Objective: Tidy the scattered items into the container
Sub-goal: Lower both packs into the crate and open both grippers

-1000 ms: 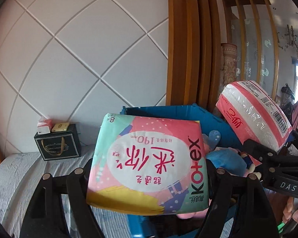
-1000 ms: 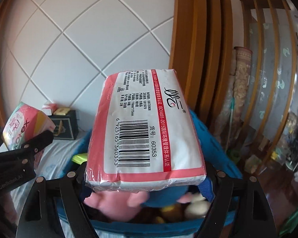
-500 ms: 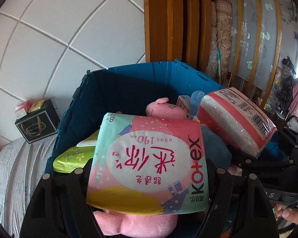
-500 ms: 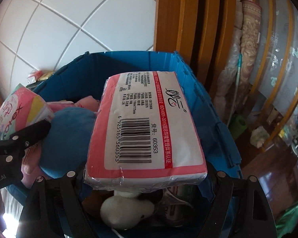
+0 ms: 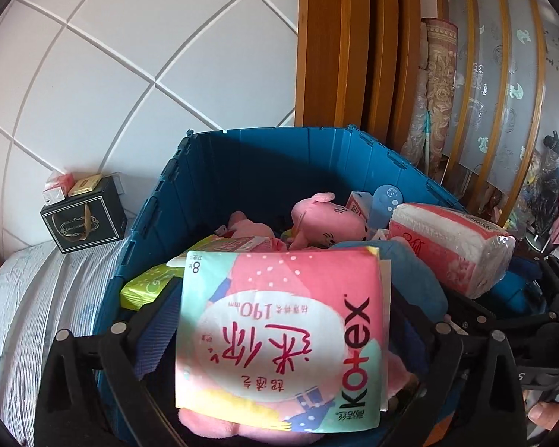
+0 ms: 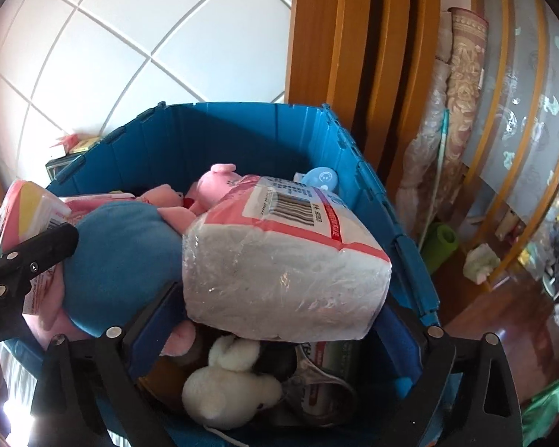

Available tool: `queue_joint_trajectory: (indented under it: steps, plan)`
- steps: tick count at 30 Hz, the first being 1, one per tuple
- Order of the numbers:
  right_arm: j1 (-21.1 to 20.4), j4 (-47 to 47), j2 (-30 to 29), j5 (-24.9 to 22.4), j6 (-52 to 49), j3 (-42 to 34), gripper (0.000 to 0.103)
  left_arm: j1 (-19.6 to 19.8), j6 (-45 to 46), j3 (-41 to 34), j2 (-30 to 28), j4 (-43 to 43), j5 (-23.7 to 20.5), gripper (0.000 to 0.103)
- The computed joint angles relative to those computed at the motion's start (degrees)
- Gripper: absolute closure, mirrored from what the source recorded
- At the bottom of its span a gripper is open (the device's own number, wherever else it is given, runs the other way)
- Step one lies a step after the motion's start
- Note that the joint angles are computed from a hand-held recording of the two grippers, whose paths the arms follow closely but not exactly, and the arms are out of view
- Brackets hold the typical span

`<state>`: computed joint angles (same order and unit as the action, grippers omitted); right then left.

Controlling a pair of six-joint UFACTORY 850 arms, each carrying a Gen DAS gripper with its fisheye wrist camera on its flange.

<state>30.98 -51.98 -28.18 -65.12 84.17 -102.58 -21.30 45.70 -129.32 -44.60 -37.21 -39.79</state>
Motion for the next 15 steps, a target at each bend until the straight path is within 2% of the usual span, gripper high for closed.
queue_joint_trajectory:
  steps: [5, 10, 15]
  plan:
    - [1.51, -2.6, 1.37, -0.78, 0.62, 0.99, 0.0, 0.57, 4.93, 8.66, 6.16, -4.58, 6.28, 0.003]
    - [4.19, -4.67, 3.48, -3.22, 2.61, 1.91, 0.0, 2.2, 9.58, 13.47, 10.3, -9.63, 4.94, 0.002]
    - [8.58, -6.05, 4.8, -6.29, 5.17, 1.79, 0.0, 3.66, 10.75, 18.15, 14.25, -9.07, 1.29, 0.002]
